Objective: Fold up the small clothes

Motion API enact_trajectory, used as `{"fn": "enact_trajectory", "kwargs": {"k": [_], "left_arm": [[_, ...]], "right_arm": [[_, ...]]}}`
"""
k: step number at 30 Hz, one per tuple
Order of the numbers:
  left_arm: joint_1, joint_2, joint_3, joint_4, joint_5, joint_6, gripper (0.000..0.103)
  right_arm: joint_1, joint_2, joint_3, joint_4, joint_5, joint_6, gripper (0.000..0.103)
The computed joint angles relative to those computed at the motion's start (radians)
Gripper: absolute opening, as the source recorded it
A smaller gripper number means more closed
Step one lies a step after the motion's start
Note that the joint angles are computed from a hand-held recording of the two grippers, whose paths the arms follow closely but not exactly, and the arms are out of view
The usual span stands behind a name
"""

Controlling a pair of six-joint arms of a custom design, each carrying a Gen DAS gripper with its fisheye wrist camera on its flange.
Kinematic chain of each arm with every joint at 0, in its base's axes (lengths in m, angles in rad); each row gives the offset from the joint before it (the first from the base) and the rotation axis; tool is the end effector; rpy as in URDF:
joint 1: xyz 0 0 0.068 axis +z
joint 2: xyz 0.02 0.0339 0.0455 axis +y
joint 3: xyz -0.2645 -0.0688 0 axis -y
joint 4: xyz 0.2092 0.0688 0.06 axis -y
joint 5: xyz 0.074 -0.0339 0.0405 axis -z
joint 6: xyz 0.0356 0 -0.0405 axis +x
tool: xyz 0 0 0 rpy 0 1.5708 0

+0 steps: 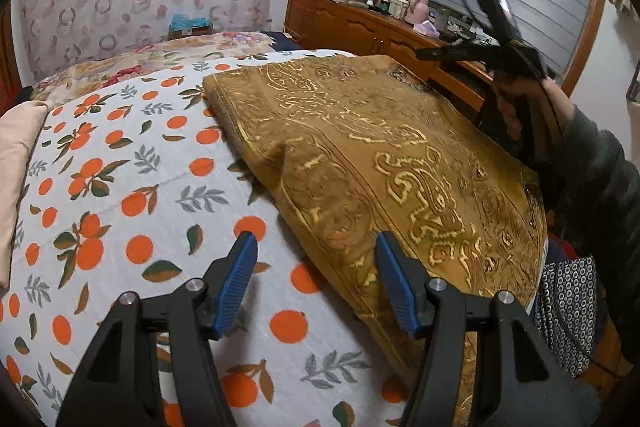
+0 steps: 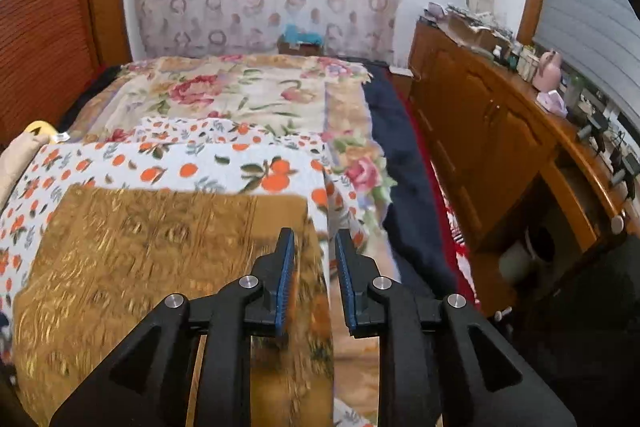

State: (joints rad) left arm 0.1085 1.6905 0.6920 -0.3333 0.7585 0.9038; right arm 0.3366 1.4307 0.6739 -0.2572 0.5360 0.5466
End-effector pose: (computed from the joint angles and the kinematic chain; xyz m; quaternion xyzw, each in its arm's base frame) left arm 0.2402 0.0015 0.1357 0.3979 0.8333 -0.2678 0.2751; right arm 0.2246 0.0593 0.1866 0.1695 0.9144 -0.1169 0.3484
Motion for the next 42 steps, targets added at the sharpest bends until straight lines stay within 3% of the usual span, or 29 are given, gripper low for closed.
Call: {"fn": "enact_trajectory", "kwargs": {"k": [3, 5, 8, 12, 17, 20, 25, 27, 31, 37, 42], "left_arm": [[0.011, 0.0, -0.004, -0.028, 0.006, 0.025, 0.061], [0.021, -0.005, -0.01, -0.051, 0.008, 0.045, 0.061], [0.047, -0.022, -0.023, -0.106, 0.023, 0.101, 0.061], [0.065, -0.049, -0.041, -0.147, 0.028, 0.143, 0.061], [0.061, -0.053, -0.063, -0.118, 0.013, 0.127, 0.061], [0.061, -0.048, -0.069, -0.106, 0.007, 0.121, 0.061], [0.064, -0.043, -0.083, -0.099, -0.003, 0.128, 0.061], [0.073, -0.045, -0.086, -0.117, 0.0, 0.145, 0.061], [0.082, -0.058, -0.098, -0.135, 0.004, 0.168, 0.061], [0.107, -0.048, -0.093, -0.185, 0.019, 0.215, 0.061], [0.122, -0.018, -0.082, -0.247, 0.025, 0.272, 0.061]], "right_arm": [[0.12, -0.111, -0.081, -0.061, 0.037, 0.089, 0.024], [0.27, -0.182, -0.123, -0.156, 0.085, 0.216, 0.031], [0.513, -0.172, -0.128, -0.309, 0.166, 0.482, 0.042], [0.822, -0.099, -0.112, -0.494, 0.194, 0.88, 0.044], [0.979, 0.0, -0.083, -0.583, 0.172, 1.127, 0.044], [1.031, 0.043, -0.065, -0.608, 0.176, 1.2, 0.044], [1.013, 0.094, -0.07, -0.526, 0.145, 1.122, 0.044], [1.004, 0.1, -0.078, -0.503, 0.137, 1.107, 0.038], [1.031, 0.095, -0.085, -0.501, 0.149, 1.116, 0.012], [1.128, 0.145, 0.009, -0.702, 0.223, 1.291, 0.006], [1.135, 0.146, 0.019, -0.771, 0.222, 1.351, 0.005]]}}
